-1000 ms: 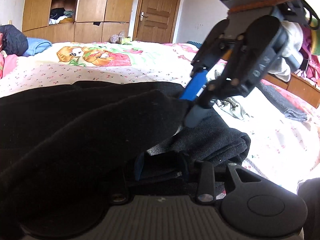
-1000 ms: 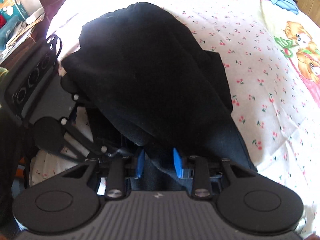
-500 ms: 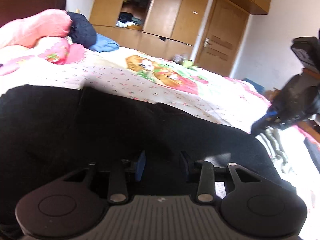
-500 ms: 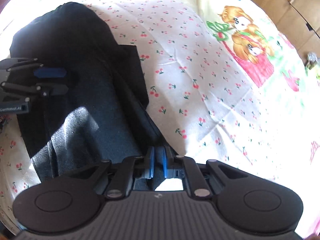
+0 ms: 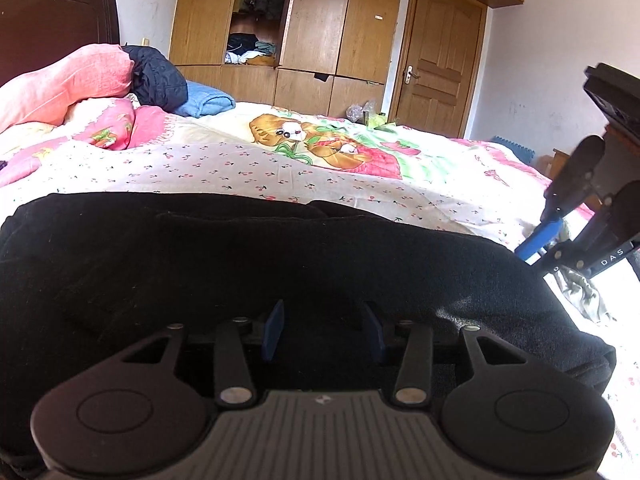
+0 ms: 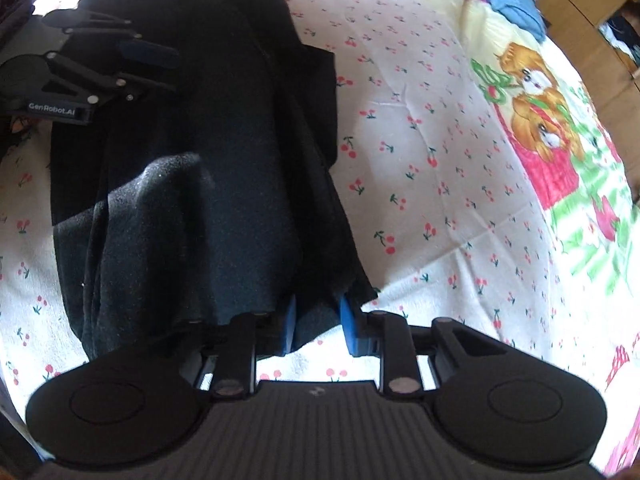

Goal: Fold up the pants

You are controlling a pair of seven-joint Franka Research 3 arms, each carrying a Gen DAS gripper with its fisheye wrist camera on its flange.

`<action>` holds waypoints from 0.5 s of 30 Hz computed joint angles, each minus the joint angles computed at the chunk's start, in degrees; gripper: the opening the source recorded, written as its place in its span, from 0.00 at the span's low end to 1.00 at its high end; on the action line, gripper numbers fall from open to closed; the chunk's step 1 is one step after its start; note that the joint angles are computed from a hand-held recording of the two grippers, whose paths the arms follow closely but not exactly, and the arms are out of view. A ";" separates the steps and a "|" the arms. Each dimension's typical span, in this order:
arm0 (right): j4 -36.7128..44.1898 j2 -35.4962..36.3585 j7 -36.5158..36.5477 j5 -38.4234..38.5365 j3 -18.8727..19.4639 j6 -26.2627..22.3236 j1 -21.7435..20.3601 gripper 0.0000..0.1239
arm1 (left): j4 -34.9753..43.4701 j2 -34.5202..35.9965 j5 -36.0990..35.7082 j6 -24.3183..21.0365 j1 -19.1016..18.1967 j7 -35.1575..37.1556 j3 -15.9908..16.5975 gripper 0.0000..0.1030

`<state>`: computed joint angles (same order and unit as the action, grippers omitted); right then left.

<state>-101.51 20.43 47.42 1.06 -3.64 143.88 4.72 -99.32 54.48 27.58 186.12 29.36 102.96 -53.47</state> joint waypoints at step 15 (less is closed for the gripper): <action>4.66 3.33 10.34 -5.52 -4.65 -2.85 3.82 0.00 | -0.02 0.28 1.10 -0.13 0.01 0.63 -0.05 0.61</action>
